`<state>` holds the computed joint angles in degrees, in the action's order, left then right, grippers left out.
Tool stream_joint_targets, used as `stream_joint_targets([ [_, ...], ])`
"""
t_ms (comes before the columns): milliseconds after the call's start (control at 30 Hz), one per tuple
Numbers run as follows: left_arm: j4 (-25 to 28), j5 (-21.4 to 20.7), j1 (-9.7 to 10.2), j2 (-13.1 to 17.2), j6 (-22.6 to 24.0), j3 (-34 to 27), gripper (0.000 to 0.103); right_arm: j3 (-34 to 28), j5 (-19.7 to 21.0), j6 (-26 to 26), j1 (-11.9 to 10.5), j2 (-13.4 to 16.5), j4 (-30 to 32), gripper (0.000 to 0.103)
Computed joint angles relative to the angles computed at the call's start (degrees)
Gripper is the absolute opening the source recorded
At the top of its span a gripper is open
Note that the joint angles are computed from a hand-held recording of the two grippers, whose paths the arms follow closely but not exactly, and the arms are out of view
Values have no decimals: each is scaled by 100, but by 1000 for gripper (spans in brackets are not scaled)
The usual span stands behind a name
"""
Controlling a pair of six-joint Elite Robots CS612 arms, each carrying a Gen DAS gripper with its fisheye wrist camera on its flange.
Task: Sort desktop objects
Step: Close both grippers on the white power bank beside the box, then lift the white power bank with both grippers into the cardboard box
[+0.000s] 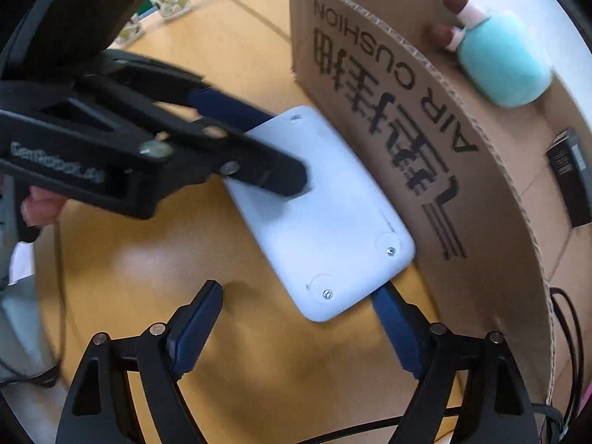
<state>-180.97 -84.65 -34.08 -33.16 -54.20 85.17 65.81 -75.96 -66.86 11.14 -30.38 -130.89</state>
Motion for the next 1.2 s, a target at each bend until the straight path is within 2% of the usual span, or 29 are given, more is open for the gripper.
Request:
stream_joint_targets([
  [33, 22, 61, -20, -8, -6, 7, 48, 6, 96, 101, -18, 12, -103, 75],
  [100, 74, 220, -67, -45, -30, 53, 48, 19, 259, 292, -57, 32, -308, 57],
  [167, -33, 273, -96, -64, -140, 120, 47, 11, 415, 334, -96, 45, -334, 48],
  [300, -80, 534, -180, -144, -251, 228, 48, 173, 660, 250, -142, -2, -518, 44],
  [400, -244, 941, -280, -299, -243, 379, 47, 215, 1132, 262, -228, -64, -480, 44],
  [500, -276, 1416, -372, -456, 21, 407, 47, 285, 1558, 215, -290, -179, -540, 42],
  [633, -370, 1665, -337, -526, 538, 218, 48, 658, 2002, 221, -404, -482, -926, 42],
  [833, -552, 1309, -74, -370, 1211, -391, 47, 307, 2573, 485, -571, -481, -930, 39],
  [933, -451, 1094, 36, -240, 1454, -753, 47, 42, 2474, 713, -550, -384, -1067, 39],
  [1067, -169, 744, 179, -65, 1510, -1121, 46, -668, 2483, 953, -556, -105, -389, 38],
  [1200, 315, 718, 273, 20, 1407, -1290, 46, -1380, 2230, 813, -474, 230, 419, 35],
])
